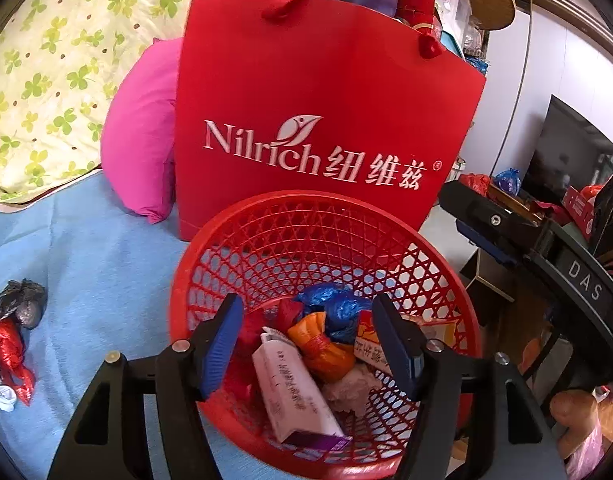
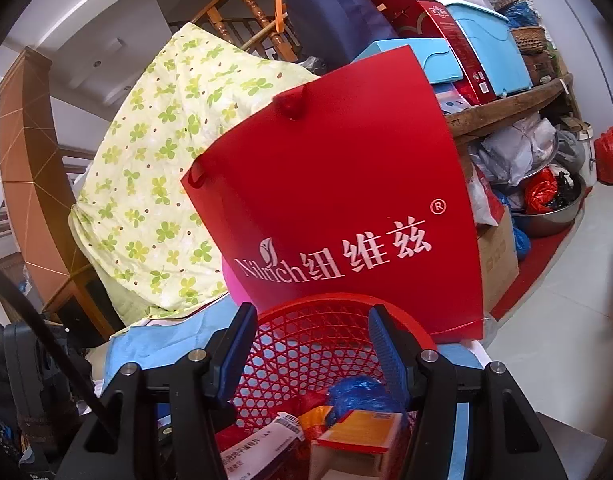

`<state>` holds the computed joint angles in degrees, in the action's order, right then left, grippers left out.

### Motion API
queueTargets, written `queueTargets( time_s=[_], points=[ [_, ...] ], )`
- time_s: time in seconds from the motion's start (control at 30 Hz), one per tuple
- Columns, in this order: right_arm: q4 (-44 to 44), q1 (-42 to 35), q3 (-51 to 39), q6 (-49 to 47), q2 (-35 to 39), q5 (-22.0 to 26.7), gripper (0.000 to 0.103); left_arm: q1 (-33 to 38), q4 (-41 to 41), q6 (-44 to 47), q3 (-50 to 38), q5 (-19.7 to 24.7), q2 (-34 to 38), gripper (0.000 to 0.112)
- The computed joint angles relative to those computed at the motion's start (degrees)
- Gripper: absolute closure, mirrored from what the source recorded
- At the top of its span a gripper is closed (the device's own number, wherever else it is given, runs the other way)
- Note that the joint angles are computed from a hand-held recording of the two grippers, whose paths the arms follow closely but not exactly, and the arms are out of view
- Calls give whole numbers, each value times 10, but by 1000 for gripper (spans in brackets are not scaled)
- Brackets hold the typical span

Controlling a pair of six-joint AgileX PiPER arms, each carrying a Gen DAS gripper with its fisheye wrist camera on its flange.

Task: Collect trash
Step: 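Open both tools to drop the wrapper and box into the wastebasket, then move both tools back toward the remaining trash on the blanket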

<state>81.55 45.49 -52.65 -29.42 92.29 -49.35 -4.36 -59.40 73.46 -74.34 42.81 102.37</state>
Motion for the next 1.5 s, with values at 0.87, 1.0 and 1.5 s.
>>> queueTargets(
  time_s=[0.87, 1.0, 1.5],
  points=[
    [-13, 59, -198, -84, 127, 12, 41, 152, 47, 1, 5, 17, -14, 41],
    [-23, 61, -230, -72, 150, 32, 41, 184, 63, 13, 9, -42, 0, 41],
    [125, 101, -551, -321, 351, 111, 41, 331, 233, -192, -145, -104, 144, 41]
  ],
)
